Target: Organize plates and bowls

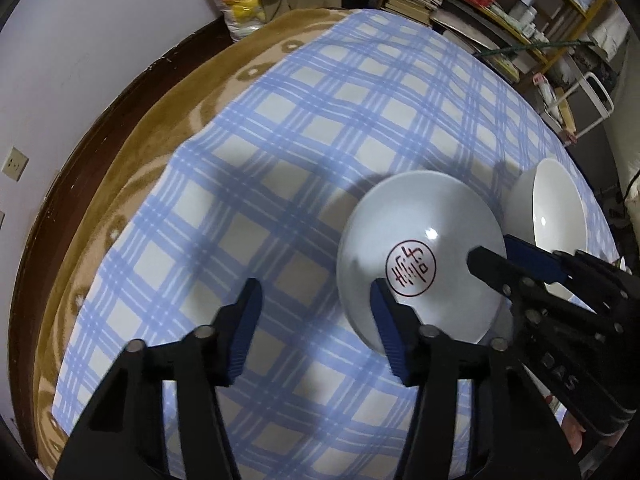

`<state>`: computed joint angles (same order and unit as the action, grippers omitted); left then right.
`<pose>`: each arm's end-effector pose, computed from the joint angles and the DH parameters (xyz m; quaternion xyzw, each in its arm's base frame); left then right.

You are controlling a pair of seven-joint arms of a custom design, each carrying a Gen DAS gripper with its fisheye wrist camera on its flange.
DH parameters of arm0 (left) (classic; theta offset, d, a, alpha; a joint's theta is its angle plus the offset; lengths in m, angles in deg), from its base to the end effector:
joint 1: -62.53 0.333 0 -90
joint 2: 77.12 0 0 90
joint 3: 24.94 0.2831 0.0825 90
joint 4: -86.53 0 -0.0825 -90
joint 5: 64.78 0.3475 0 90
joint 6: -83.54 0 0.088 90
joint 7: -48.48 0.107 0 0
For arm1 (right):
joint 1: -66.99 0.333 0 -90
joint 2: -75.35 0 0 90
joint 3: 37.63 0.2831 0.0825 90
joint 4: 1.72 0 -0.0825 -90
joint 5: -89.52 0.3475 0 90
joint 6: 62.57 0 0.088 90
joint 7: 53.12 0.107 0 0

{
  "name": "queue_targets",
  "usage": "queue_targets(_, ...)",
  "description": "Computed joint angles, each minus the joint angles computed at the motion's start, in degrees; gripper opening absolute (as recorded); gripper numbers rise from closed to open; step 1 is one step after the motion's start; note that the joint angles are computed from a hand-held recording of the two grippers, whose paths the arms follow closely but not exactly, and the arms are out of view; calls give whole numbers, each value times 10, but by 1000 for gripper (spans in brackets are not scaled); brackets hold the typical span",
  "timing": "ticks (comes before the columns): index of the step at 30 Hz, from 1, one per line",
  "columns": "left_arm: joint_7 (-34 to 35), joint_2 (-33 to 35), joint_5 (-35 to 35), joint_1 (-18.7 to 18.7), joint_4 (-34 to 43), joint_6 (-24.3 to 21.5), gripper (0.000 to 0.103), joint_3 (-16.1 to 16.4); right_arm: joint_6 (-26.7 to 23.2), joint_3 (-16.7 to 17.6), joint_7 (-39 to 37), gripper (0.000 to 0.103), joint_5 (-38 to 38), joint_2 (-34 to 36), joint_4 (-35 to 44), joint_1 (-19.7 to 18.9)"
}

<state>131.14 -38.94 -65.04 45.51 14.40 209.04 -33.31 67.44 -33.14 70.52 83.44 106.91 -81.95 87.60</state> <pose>0.6497 -0.2792 0.3846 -0.5995 0.7876 -0.1401 0.0257 0.6294 0.2798 0.4054 -0.6577 0.7358 -0.0681 0.1462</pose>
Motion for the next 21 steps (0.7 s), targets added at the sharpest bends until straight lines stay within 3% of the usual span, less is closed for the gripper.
queue_targets(2,1,0,-3,0,-6,5,37,-2,-25,-5,5,27,-10,20,29,8)
queue_targets(3,1,2,-2,-1,-6,5,28,-2,-33,-7,9,26,-15,27,40,11)
queue_targets(6,0,9,-12,2,0,2,20,-4,-53,-9,19,26,-15,49,68,15)
queue_targets(12,9,19,-43,14,-1,11,17,-14,-45,-7,24,26,-11,57,69,14)
queue_targets(14,5,21,-48,14,-3,16,16,-14,-52,-9,23,25,-19,61,76,20)
queue_targets(15,5,19,-52,15,-8,22,12,-15,-55,-8,18,20,-19,63,80,20)
queue_targets(21,17,-4,-63,20,-42,35,10,-19,-79,-6,8,19,-12,71,103,20)
